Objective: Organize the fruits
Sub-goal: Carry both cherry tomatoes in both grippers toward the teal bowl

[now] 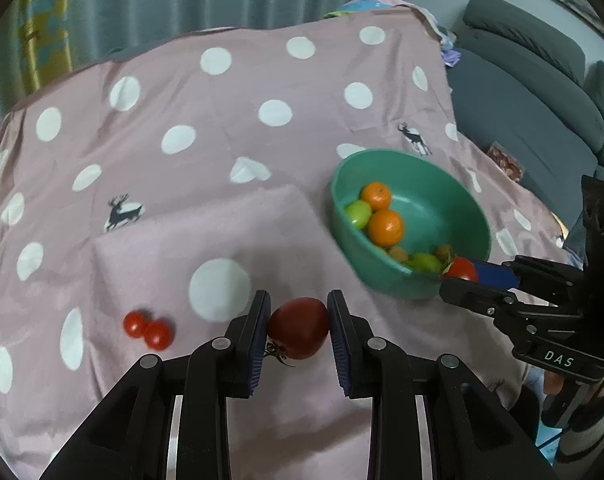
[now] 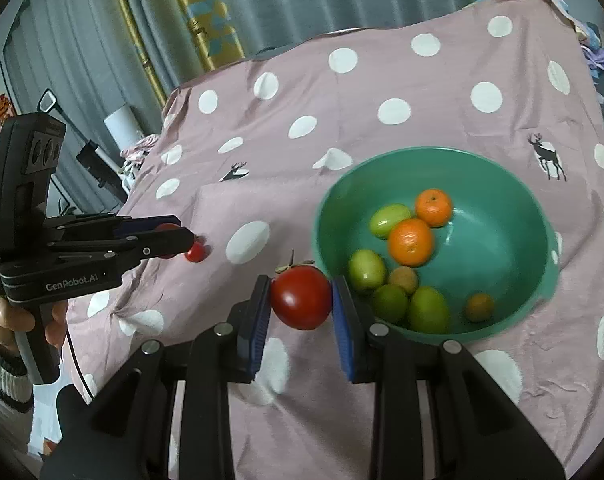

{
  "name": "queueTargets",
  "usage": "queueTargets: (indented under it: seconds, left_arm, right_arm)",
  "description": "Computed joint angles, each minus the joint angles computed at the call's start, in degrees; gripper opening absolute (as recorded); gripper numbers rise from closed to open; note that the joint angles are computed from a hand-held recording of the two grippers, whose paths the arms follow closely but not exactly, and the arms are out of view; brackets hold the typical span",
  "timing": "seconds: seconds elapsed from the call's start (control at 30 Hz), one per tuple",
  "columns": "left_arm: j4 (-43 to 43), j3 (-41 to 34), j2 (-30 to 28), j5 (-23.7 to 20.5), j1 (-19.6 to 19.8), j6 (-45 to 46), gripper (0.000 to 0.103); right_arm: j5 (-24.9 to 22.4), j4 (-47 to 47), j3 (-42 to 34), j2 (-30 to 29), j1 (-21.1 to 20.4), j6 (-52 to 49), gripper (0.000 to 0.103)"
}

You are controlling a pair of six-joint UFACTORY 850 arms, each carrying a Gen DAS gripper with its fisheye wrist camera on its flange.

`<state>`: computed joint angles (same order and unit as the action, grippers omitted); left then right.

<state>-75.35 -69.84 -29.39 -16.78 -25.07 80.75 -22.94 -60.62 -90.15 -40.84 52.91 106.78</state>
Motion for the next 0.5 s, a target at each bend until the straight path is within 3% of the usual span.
queueTargets:
  seconds: [0.5]
  left_arm:
    - [3.07, -7.07, -3.93, 0.28, -4.13, -0.42, 0.029]
  right_arm:
    - [-1.11, -8.23, 5.2, 3.16, -1.42, 9.66, 0.03]
